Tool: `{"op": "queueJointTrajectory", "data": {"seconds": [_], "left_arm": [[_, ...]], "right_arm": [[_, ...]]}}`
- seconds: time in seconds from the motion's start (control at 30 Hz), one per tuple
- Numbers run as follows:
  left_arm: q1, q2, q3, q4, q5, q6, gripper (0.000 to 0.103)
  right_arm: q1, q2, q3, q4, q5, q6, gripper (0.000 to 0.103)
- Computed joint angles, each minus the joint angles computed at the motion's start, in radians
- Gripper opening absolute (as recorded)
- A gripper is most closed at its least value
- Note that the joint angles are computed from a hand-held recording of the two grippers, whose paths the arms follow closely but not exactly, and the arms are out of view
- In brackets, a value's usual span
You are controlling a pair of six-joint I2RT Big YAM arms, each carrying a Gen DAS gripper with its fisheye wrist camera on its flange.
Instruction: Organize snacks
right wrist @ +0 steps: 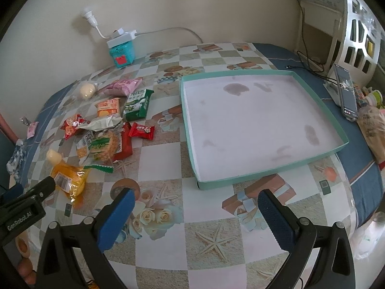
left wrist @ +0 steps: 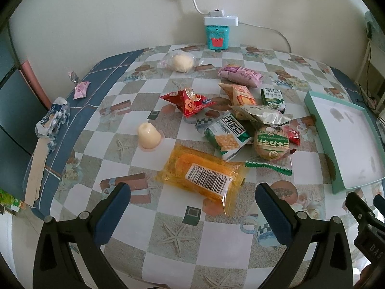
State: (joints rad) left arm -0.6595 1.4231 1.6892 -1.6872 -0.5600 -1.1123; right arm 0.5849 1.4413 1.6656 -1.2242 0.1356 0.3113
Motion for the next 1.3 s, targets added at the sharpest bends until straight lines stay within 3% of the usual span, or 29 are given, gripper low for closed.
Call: {"op": "queueJointTrajectory", "data": {"seconds": [1.3], "left_arm": [[-0.003,0.004,0.003,0.001,0.002,-0.002,0.103]], "right_arm": [[0.017,-0.010,0.000,0.018,0.031,-0.027,0.103]]}}
